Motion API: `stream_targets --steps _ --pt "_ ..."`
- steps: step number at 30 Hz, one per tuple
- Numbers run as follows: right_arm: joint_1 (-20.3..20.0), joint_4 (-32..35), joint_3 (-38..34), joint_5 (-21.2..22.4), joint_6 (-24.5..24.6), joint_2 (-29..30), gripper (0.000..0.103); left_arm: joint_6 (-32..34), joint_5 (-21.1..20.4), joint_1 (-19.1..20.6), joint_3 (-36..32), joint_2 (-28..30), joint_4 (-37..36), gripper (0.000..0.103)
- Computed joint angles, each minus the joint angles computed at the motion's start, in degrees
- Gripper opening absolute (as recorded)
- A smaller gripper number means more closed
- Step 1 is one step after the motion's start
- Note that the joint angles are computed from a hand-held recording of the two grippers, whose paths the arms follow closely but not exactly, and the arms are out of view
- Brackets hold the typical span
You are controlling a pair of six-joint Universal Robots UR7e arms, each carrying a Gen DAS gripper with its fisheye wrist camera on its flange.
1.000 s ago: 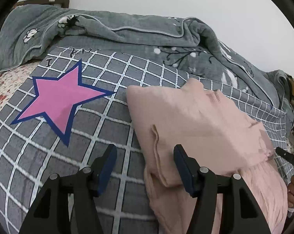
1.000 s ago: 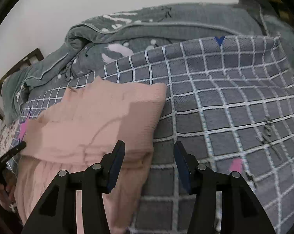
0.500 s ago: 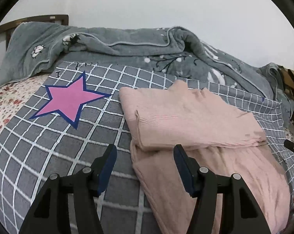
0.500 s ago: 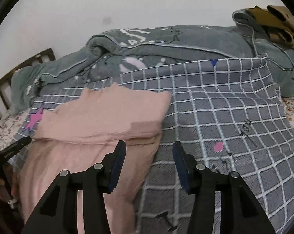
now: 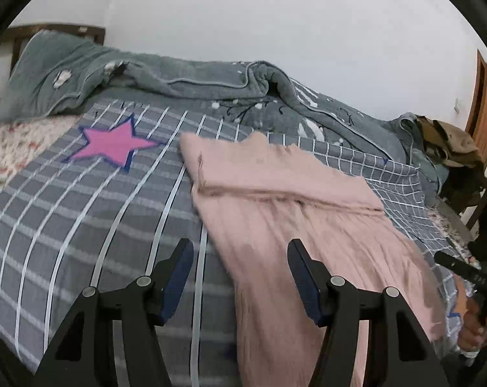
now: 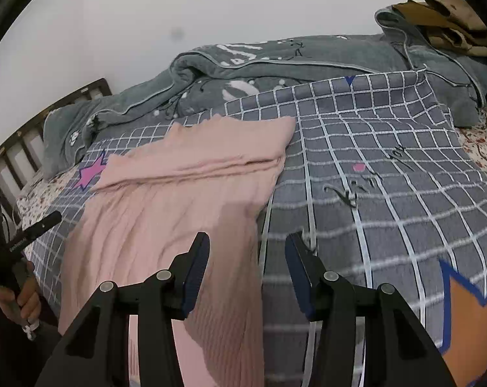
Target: Fold small clothes
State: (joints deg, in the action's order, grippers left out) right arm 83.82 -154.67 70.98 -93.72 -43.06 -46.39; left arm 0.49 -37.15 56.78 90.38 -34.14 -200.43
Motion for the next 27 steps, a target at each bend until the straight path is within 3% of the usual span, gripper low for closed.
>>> stream_targets --steps 10,17,27 --pt "-2.29 -1.99 10.37 -0.44 -0.18 -5.86 0.048 -11.44 2.17 -2.26 10.72 -2.39 4.76 0.059" --pt "-3.25 -6.12 16.15 -1.52 -0.77 -8.2 0.048 -13.91 4.0 -3.14 12.25 -1.89 7.33 0.059" --pt "-2.84 -8.55 16.74 -4.73 -1.24 -7.14 0.048 -16.38 4.0 -2.37 10.57 -1.24 12.13 0.059"
